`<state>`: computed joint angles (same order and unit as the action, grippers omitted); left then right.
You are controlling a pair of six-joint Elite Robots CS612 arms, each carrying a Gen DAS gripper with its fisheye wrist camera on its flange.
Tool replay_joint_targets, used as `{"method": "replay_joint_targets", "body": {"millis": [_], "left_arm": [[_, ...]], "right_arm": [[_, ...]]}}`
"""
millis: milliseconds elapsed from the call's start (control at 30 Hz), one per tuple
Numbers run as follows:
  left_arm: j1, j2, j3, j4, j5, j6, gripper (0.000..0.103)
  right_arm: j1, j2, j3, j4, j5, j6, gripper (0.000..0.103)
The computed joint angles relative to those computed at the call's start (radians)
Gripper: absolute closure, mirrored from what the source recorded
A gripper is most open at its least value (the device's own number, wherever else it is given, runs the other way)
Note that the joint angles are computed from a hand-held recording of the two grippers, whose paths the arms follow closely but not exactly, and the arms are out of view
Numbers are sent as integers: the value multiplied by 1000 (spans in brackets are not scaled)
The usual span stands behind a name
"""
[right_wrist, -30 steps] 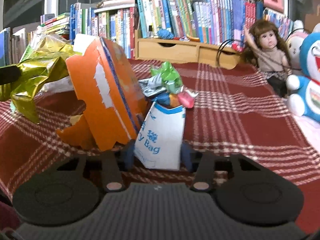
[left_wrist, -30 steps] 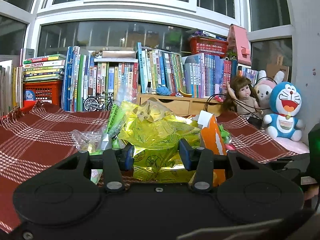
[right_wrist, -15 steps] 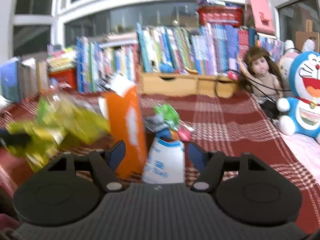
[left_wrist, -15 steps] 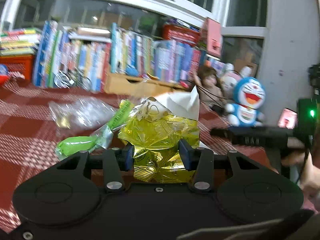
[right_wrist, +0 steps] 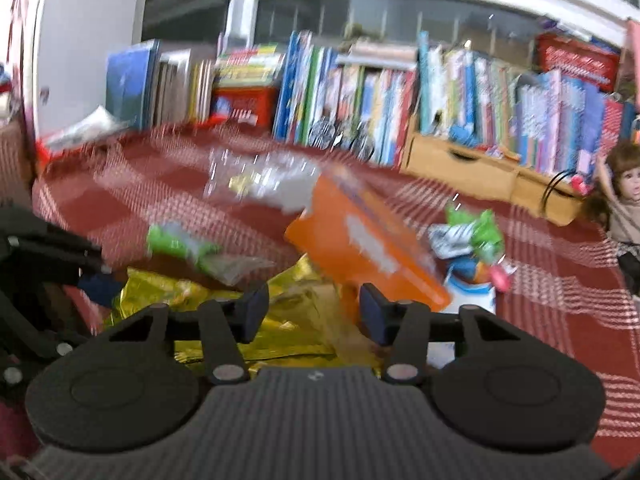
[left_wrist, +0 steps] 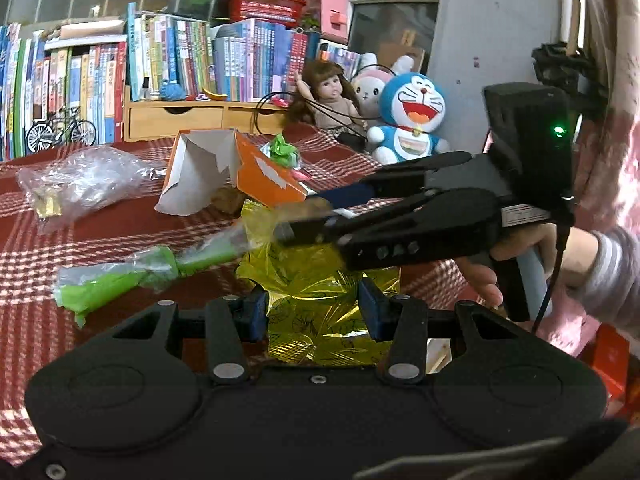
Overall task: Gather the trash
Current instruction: 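Lift the gold wrapper higher with the left tool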
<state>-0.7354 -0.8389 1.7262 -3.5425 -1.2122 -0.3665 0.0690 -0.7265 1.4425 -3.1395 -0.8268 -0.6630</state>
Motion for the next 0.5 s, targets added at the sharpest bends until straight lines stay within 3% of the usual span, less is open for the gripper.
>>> {"method": "replay_joint_targets", "body": {"millis": [33,133,200,500], "left_arm": [[1,1,-3,10,3,-5,59],[9,7,-3,-5,-22,-50,59],[9,9,0,-20,-20,-58,59],[6,8,-4,-27,-24,-88,60]], "right_arm": [[3,-2,1,18,-15,-14,51],[5,-2,11,14,-37,-9,63],[1,-1,15,-5,-38,10,79],[-16,6,23,-134,-51,146,90]]}}
